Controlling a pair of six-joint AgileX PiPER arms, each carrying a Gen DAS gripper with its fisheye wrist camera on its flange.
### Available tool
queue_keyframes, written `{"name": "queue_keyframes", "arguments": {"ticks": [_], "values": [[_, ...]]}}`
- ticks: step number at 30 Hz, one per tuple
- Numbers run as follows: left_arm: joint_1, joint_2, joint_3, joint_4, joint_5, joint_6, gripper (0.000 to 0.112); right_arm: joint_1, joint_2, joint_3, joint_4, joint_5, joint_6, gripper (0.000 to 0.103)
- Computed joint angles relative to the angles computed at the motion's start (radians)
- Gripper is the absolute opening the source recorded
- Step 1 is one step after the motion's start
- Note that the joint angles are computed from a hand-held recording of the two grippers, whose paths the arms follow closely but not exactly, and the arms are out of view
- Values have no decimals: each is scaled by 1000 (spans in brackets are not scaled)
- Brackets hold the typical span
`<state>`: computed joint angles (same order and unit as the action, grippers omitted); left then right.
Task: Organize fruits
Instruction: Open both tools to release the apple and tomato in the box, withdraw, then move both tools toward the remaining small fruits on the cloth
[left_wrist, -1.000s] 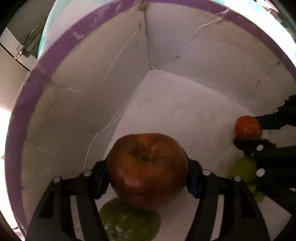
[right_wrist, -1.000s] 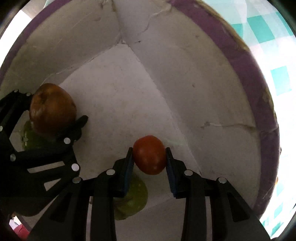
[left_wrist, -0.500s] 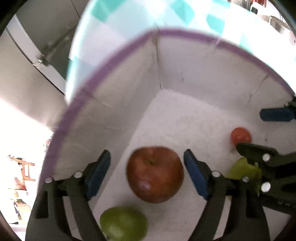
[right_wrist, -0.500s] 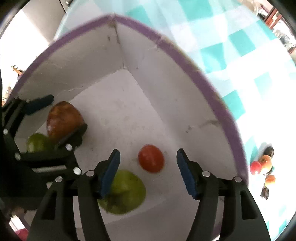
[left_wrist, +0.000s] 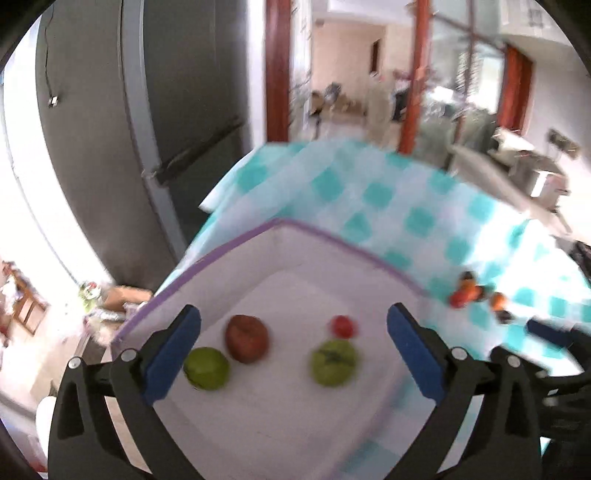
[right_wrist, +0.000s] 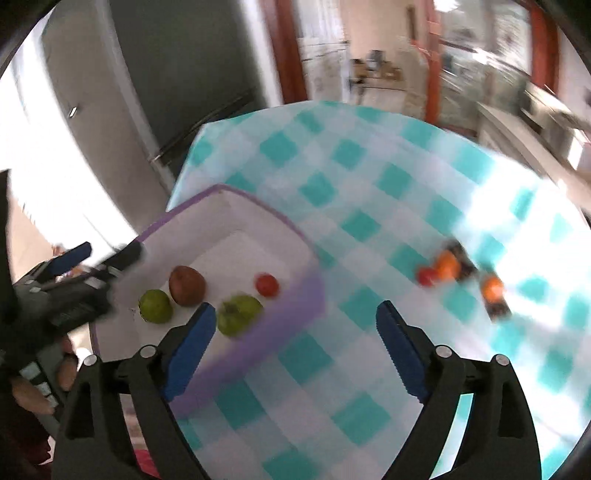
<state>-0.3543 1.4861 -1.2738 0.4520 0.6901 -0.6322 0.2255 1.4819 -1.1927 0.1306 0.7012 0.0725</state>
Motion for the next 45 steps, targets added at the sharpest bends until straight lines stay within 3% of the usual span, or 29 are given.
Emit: {"name": "queue_keyframes", "arguments": {"ticks": [5,8,14,18,27,33,39,45], "values": [[-311,-111,68,115,81,-174,101,-211,-228,284,119,11,-75,87],[-456,-109,84,161,133,-230,101,-324,-289,376,178,24,-152,87],[-621,-86,100,220,191,-302,101,-505,-386,480,251,84,-295,87],[-657,-72,110,223,188,-296,101,-581,-404,505,280,111,-362,87],[-625,38,56,130,136,-183,101,-647,-322,518,303,71,-420,87],[-542,215,-83,-32,78,40,101,-685,-179,452,262,9,-386,87],[-440,470,-352,-199,159,280,101,-656,17,332,206,-52,-281,87],[-328,668,-517,-343,224,399,101,-566,229,173,139,-101,-179,87]]}}
